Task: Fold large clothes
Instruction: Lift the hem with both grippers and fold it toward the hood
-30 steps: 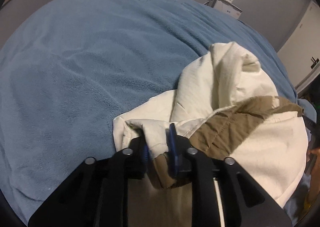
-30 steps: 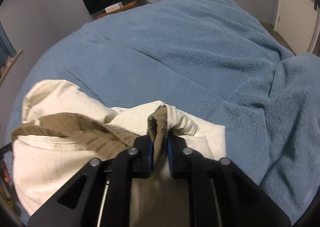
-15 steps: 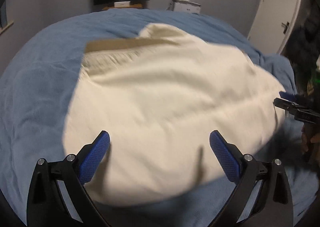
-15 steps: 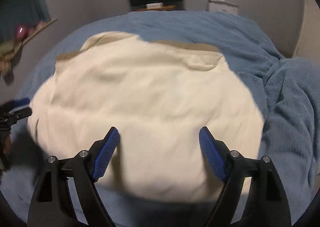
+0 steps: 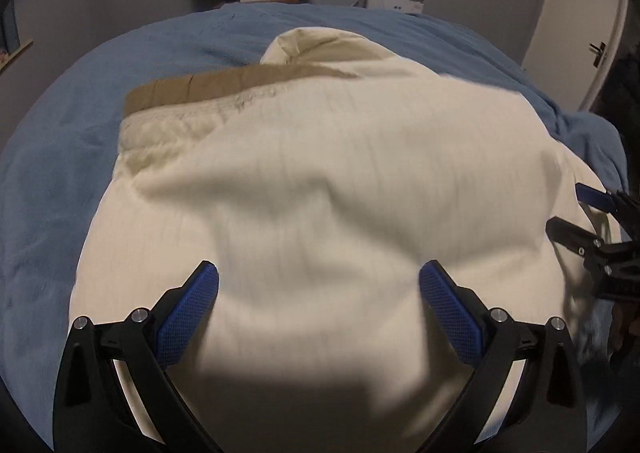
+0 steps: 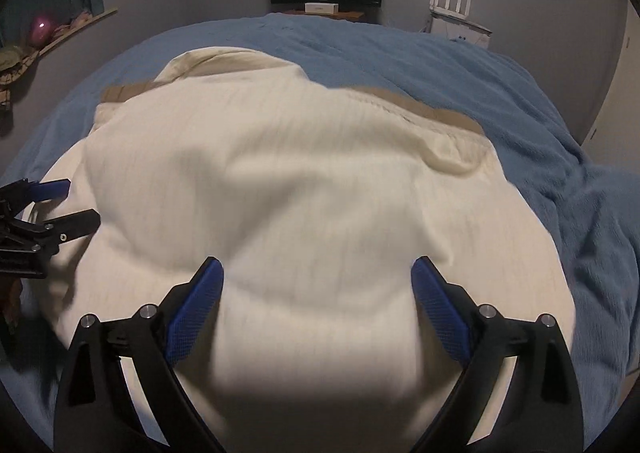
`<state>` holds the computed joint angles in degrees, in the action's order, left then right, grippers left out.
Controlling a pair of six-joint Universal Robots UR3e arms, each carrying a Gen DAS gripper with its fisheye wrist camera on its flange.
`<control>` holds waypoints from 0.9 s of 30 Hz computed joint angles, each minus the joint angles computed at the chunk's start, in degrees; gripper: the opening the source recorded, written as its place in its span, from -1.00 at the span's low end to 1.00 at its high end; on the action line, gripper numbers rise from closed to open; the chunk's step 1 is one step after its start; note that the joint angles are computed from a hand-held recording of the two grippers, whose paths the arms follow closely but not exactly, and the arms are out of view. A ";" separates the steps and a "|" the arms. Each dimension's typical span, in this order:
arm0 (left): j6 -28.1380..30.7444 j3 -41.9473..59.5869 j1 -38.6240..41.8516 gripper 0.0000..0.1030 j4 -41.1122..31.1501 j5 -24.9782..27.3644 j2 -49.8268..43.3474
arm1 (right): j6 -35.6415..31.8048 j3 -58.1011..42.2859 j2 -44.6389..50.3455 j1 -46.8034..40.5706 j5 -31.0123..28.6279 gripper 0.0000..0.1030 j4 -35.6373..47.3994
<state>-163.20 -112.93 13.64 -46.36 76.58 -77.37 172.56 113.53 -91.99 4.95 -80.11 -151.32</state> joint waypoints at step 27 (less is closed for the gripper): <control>-5.72 25.84 -4.16 0.90 0.55 6.84 -30.78 | 7.12 -19.50 26.46 -0.81 2.30 0.88 -2.76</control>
